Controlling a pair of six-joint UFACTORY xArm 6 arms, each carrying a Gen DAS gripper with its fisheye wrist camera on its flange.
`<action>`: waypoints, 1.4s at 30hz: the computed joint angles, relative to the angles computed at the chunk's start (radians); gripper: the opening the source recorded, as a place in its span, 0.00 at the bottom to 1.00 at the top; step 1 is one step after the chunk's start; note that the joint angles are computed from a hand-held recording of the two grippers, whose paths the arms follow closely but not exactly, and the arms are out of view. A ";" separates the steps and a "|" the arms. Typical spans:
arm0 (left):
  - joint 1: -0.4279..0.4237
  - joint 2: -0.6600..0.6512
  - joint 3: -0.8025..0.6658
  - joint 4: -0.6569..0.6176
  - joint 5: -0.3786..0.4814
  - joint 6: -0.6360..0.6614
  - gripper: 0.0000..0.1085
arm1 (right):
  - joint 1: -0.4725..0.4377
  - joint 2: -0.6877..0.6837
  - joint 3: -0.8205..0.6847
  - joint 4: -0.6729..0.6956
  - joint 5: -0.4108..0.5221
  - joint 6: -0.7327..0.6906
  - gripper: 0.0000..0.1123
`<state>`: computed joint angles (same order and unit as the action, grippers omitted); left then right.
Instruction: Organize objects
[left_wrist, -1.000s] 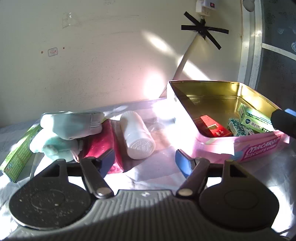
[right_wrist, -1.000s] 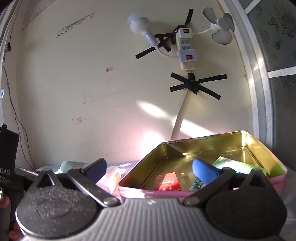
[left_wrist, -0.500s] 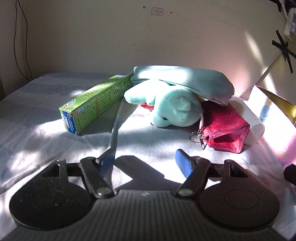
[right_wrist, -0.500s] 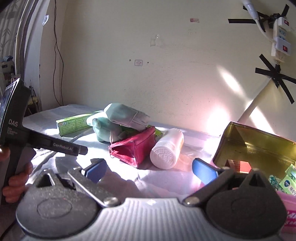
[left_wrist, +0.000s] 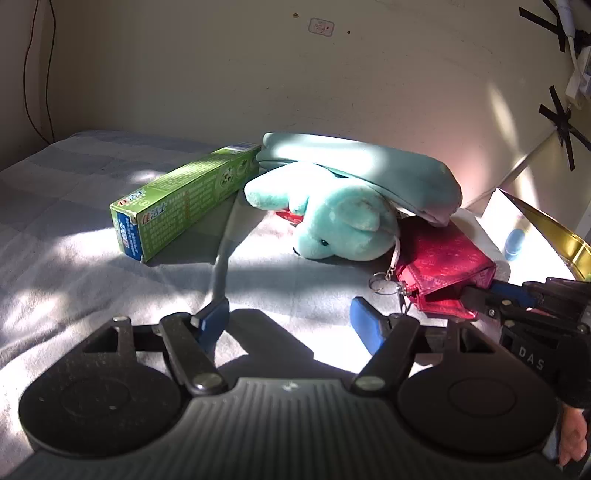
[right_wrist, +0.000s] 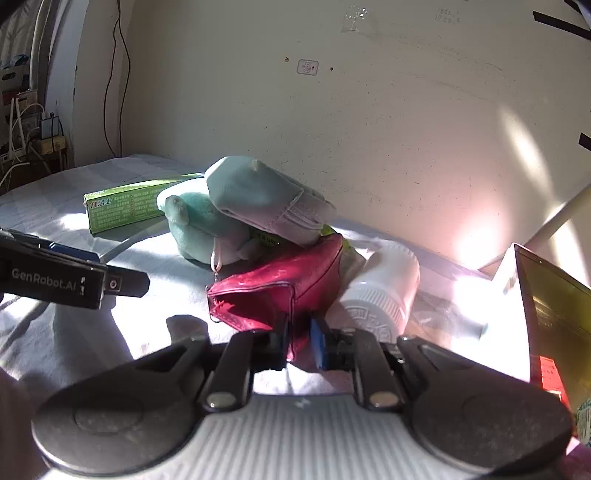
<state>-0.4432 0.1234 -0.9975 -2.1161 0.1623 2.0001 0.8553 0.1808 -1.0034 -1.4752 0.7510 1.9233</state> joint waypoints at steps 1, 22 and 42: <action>0.004 -0.002 0.004 0.010 0.008 -0.009 0.68 | 0.004 -0.035 0.035 -0.007 -0.017 0.027 0.12; -0.027 -0.157 0.182 0.517 0.474 -0.262 0.74 | 0.232 -0.628 0.605 -0.038 0.037 0.494 0.28; -0.264 -0.115 -0.032 0.517 0.426 -0.265 0.59 | 0.275 -0.798 0.659 0.006 0.343 0.276 0.21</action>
